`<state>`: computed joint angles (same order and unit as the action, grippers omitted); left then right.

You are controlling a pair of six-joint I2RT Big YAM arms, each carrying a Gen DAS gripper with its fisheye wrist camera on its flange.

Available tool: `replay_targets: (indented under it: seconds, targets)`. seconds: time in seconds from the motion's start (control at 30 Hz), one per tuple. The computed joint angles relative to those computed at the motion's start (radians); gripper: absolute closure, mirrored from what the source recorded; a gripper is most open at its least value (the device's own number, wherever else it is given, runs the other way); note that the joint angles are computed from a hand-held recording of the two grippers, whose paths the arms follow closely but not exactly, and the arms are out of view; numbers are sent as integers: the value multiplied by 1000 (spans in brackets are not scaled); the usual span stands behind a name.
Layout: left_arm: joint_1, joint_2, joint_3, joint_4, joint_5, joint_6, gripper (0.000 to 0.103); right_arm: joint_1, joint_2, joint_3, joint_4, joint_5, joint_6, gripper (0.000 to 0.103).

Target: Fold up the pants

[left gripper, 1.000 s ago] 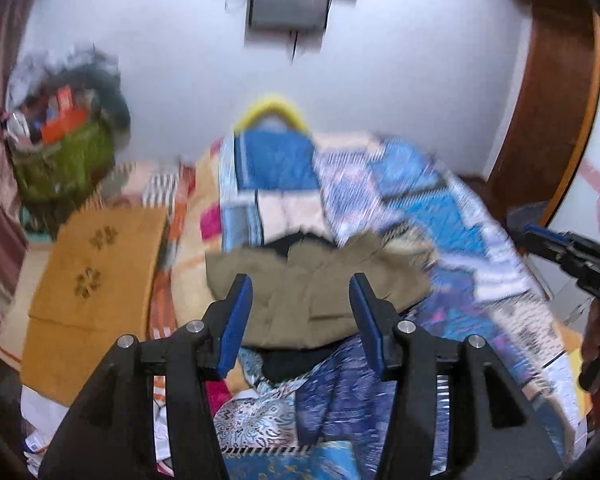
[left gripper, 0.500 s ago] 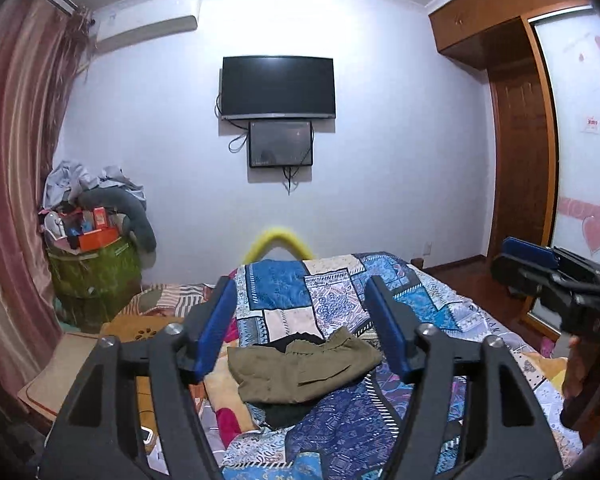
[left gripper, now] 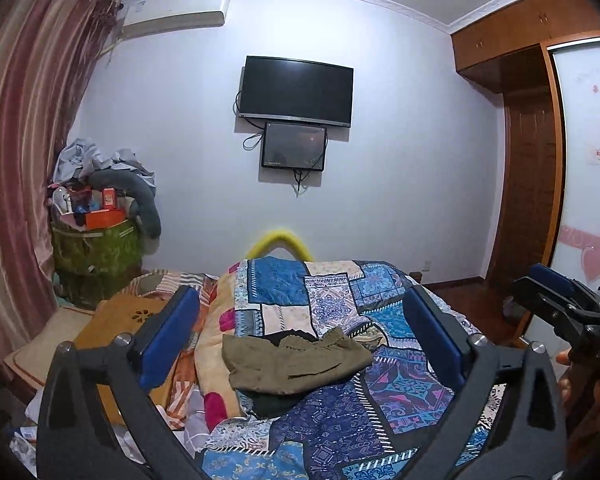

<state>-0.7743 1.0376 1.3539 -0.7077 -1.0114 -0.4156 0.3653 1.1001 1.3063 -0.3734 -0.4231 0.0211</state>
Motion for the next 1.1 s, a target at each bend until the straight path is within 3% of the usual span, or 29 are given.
replay_targets:
  seconds: [1.1]
  targets:
    - [16, 4, -11, -35, 51, -33, 0, 25, -20, -7, -27, 43, -20, 0]
